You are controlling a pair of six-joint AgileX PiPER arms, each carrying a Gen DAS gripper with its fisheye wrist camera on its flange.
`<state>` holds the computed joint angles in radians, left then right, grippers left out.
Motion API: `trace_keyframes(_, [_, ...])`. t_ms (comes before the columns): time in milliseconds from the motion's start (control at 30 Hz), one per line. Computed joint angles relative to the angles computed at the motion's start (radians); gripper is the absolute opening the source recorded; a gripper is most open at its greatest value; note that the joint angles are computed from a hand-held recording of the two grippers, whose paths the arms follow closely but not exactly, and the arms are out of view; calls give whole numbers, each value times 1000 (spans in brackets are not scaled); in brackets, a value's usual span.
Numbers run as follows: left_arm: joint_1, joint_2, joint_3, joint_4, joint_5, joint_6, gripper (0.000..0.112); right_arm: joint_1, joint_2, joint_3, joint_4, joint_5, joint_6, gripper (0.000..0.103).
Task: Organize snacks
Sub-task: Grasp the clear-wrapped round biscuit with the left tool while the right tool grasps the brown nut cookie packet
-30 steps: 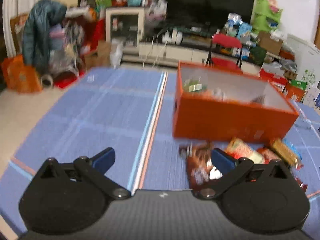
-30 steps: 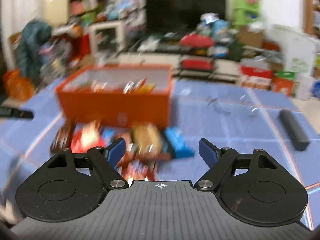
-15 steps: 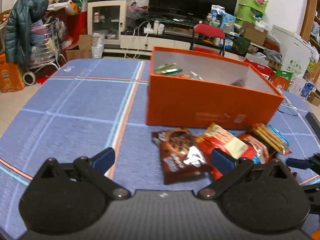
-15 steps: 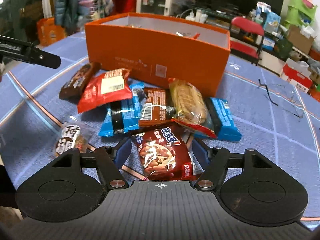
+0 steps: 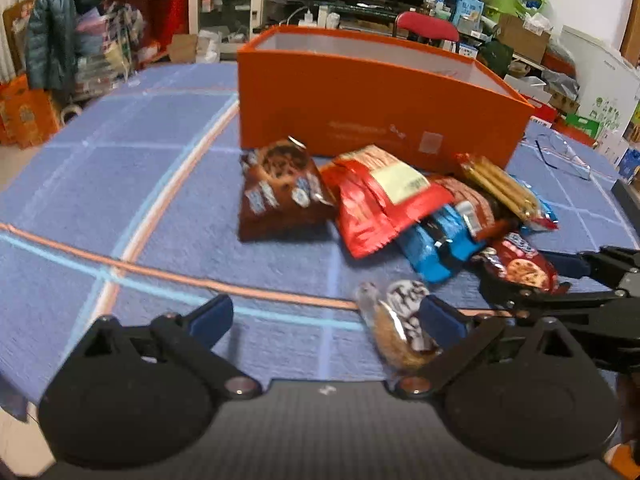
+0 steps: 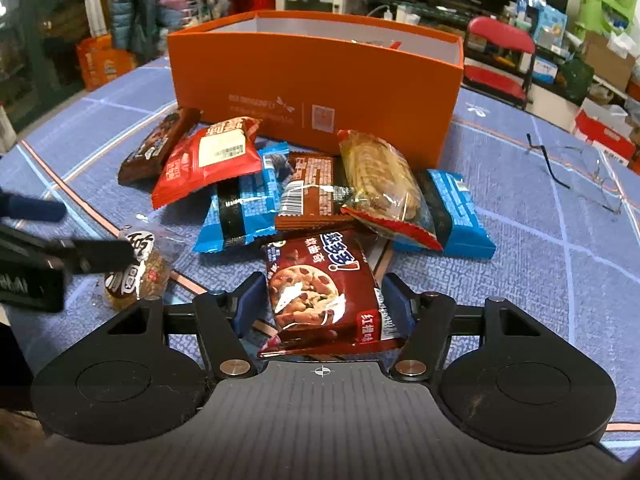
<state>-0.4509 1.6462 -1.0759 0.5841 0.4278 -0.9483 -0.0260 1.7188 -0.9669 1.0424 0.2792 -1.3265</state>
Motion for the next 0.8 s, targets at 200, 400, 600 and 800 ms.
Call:
trace_keyframes(200, [-21,-16,37,49,-19,-175,94,-27,10,-7,66,39,-54,50])
trace_keyframes(400, [-97,12,31,276,25,-418,94,-23,11,-8,63,33,-62,49])
trace_keyframes(600, [-151,63,17,431,72,-529,65,-37,9,-9,54,50,-58,46])
trace_keyframes(800, [-103,47,18,326,14,-335,50,-43,5,-8,53,62,-61,43])
